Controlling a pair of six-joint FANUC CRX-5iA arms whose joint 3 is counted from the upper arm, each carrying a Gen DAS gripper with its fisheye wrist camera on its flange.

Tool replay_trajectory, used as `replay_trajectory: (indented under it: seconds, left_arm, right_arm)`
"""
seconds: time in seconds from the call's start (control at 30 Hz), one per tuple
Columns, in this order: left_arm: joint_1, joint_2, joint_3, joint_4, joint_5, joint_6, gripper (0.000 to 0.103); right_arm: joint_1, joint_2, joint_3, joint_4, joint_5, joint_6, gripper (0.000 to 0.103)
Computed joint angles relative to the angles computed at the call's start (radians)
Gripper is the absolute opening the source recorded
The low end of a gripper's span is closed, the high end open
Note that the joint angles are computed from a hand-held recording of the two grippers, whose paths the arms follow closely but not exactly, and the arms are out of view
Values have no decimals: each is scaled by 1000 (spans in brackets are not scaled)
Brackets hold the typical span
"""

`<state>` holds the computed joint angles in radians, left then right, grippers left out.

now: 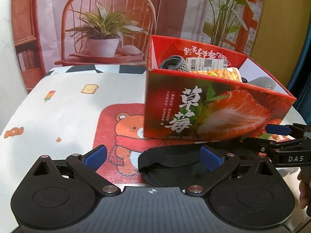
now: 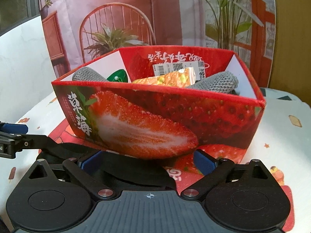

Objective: Organize soft objects
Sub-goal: 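Close both grippers on the black eye mask and its strap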

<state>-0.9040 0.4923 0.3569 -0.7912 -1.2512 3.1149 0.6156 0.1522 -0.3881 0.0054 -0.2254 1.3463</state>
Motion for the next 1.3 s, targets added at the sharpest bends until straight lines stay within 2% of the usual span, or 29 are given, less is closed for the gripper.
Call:
replay_trajectory:
  seconds: [0.13, 0.3, 0.47, 0.57, 0.67, 0.77, 0.9, 1.03, 1.2, 1.3]
  left_arm:
    - [14, 2, -13, 25, 28, -5, 102]
    - [35, -3, -54, 68, 78, 28, 100]
    - [43, -15, -98, 83, 142, 75, 91]
    - [37, -15, -105, 69, 155, 96, 88]
    - [35, -23, -124, 62, 186, 113, 78]
    - [26, -25, -128, 44, 201, 112, 60]
    - [2, 2, -82, 20, 130, 85, 38]
    - [-12, 0, -83, 6, 108, 124, 27]
    - [-32, 17, -52, -6, 15, 137, 24]
    - [-30, 22, -48, 3, -21, 151, 24]
  right_arm:
    - [-1, 9, 28, -73, -27, 75, 93]
    - [-6, 21, 37, -106, -52, 87, 90]
    - [-10, 37, 41, -138, -75, 86, 89]
    - [-10, 42, 40, -161, -79, 90, 88]
    - [-18, 45, 45, -196, -78, 99, 89]
    - [-14, 43, 33, -177, -64, 78, 90]
    - [-12, 43, 32, -181, -57, 68, 90]
    - [-20, 44, 52, -246, -72, 115, 84]
    - [-32, 31, 52, -297, -74, 100, 78]
    - [-33, 8, 21, -298, -48, 57, 78]
